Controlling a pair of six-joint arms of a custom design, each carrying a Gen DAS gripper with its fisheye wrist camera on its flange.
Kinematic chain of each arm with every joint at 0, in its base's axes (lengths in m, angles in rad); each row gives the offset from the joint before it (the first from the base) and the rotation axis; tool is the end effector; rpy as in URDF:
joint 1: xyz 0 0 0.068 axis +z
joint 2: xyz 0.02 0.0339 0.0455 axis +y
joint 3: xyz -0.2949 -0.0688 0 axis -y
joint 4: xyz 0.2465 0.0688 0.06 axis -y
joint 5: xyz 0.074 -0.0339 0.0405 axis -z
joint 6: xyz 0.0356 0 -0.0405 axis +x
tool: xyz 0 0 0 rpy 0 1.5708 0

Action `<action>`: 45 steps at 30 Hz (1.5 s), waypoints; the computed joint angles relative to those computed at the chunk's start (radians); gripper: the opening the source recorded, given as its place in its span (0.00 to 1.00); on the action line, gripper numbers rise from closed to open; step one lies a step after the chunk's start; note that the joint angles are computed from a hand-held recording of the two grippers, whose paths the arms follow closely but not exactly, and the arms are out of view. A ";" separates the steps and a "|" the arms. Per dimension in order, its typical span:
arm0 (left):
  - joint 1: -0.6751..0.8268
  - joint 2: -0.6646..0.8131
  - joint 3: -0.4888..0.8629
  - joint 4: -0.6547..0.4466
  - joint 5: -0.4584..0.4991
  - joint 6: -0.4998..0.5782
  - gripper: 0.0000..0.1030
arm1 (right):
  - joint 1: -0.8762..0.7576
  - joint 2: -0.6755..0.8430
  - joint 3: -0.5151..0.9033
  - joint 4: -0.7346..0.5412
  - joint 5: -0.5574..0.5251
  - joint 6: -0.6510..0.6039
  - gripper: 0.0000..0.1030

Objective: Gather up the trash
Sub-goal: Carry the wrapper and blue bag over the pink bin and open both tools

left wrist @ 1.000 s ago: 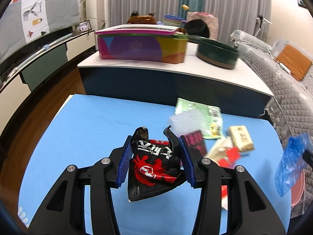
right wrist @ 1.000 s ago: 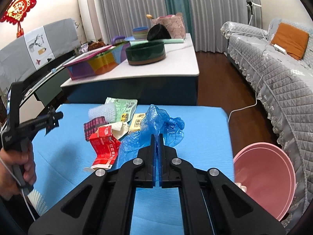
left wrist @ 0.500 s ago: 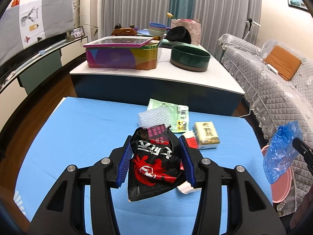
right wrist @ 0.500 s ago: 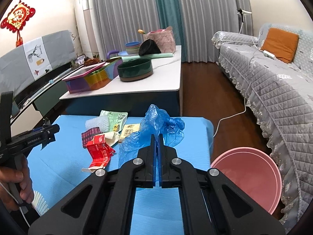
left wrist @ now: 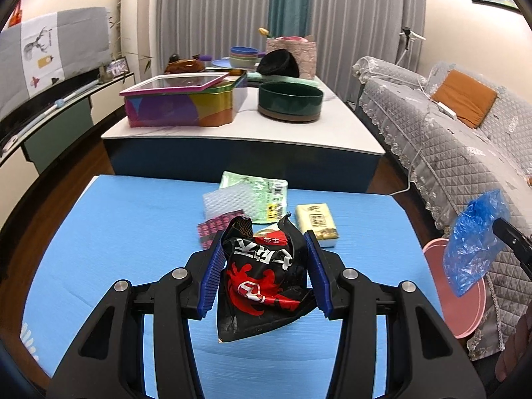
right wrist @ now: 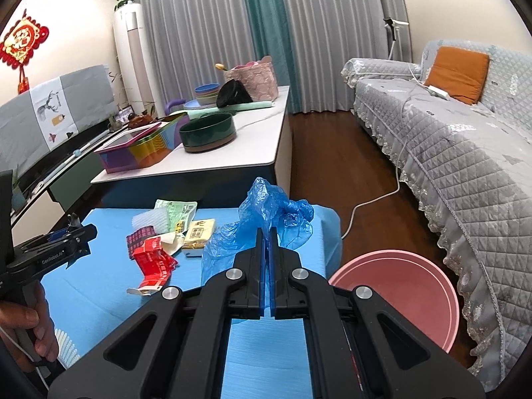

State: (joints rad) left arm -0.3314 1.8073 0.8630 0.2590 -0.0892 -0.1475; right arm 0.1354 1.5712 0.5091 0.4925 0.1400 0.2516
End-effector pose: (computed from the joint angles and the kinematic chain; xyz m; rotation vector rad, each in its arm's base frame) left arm 0.3480 -0.1164 0.1664 0.1597 2.2519 -0.1559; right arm 0.2826 0.0335 0.1634 0.2056 2.1252 0.0777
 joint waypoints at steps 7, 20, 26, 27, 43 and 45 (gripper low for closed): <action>-0.058 0.007 0.014 -0.002 -0.010 -0.008 0.45 | -0.038 -0.039 -0.027 -0.010 0.016 -0.017 0.02; -0.178 0.063 0.090 -0.020 -0.030 -0.028 0.45 | -0.177 -0.092 -0.079 -0.016 -0.019 -0.053 0.02; -0.236 0.100 0.139 -0.034 -0.037 -0.036 0.45 | -0.274 -0.095 -0.095 -0.010 -0.059 -0.071 0.02; -0.248 0.108 0.150 -0.036 -0.038 -0.038 0.45 | -0.293 -0.094 -0.097 -0.011 -0.068 -0.073 0.02; -0.390 0.282 0.377 -0.109 -0.009 -0.040 0.45 | -0.524 -0.039 -0.076 -0.017 -0.177 -0.081 0.02; -0.409 0.310 0.416 -0.119 -0.001 -0.037 0.45 | -0.536 -0.028 -0.071 -0.015 -0.178 -0.083 0.02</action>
State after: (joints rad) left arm -0.7399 2.1175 1.2789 0.1399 -0.0903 -0.1848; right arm -0.4002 1.5433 0.4381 0.4772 -0.0380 0.1688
